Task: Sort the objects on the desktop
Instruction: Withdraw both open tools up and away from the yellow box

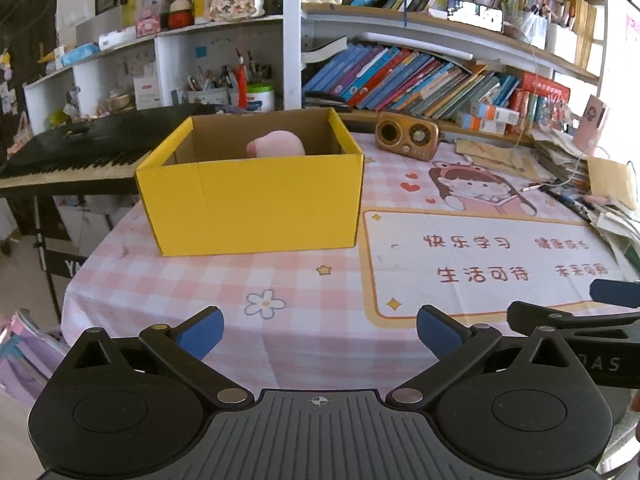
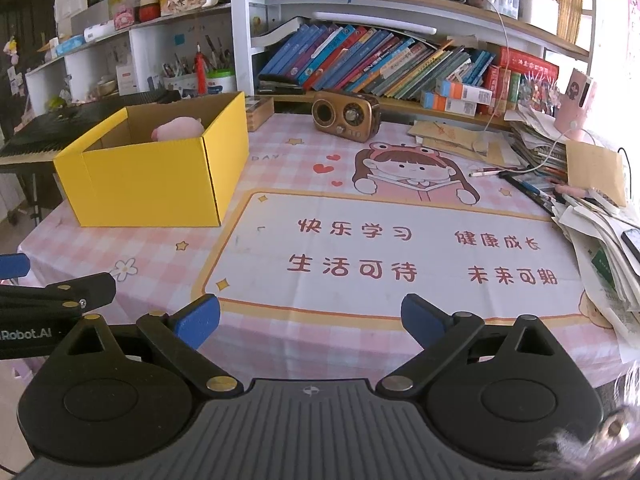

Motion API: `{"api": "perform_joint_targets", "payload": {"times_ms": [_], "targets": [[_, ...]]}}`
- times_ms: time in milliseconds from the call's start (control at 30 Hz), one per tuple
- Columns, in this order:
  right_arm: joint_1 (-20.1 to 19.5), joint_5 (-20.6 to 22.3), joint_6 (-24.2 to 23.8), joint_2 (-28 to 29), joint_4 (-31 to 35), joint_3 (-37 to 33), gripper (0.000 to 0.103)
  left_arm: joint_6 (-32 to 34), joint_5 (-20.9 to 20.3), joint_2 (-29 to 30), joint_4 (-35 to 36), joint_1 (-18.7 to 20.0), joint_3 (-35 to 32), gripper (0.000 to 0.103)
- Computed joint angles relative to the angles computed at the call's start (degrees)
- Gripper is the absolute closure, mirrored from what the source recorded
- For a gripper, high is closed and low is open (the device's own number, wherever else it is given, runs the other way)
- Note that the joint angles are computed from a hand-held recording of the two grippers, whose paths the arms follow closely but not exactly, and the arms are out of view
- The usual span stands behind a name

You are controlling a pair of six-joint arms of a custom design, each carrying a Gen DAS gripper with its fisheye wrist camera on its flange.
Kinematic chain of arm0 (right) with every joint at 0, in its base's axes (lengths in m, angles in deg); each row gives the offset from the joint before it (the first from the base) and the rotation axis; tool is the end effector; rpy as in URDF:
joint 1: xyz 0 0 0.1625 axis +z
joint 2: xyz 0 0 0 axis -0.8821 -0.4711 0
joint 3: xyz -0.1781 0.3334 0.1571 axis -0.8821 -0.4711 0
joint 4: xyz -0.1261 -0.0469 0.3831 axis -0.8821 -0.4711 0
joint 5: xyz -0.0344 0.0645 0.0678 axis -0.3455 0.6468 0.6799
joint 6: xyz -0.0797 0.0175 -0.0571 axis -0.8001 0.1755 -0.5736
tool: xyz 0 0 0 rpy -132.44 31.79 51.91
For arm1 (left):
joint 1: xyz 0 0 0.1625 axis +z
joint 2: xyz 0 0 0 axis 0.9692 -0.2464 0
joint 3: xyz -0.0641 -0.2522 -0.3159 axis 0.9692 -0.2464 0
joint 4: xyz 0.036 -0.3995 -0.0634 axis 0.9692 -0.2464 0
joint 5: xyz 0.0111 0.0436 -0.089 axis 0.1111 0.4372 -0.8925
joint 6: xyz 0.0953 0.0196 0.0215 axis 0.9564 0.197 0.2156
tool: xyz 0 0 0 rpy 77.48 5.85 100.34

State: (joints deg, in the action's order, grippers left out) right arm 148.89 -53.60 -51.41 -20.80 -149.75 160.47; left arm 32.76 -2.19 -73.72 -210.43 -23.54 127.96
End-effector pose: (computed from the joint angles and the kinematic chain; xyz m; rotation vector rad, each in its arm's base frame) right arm 0.0723 -0.6733 0.1615 0.7096 -2.2672 0.9483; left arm -0.2286 -0.6519 0.0036 0.3305 2.1318 -1.0827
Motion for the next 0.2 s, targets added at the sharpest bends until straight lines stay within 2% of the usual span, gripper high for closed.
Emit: {"api": "perform_joint_targets", "payload": {"times_ms": [200], "targets": [[-0.16, -0.10, 0.26, -0.05, 0.44, 0.02, 0.005, -0.33, 1.03, 0.26, 1.30, -0.17, -0.46, 0.000]]}}
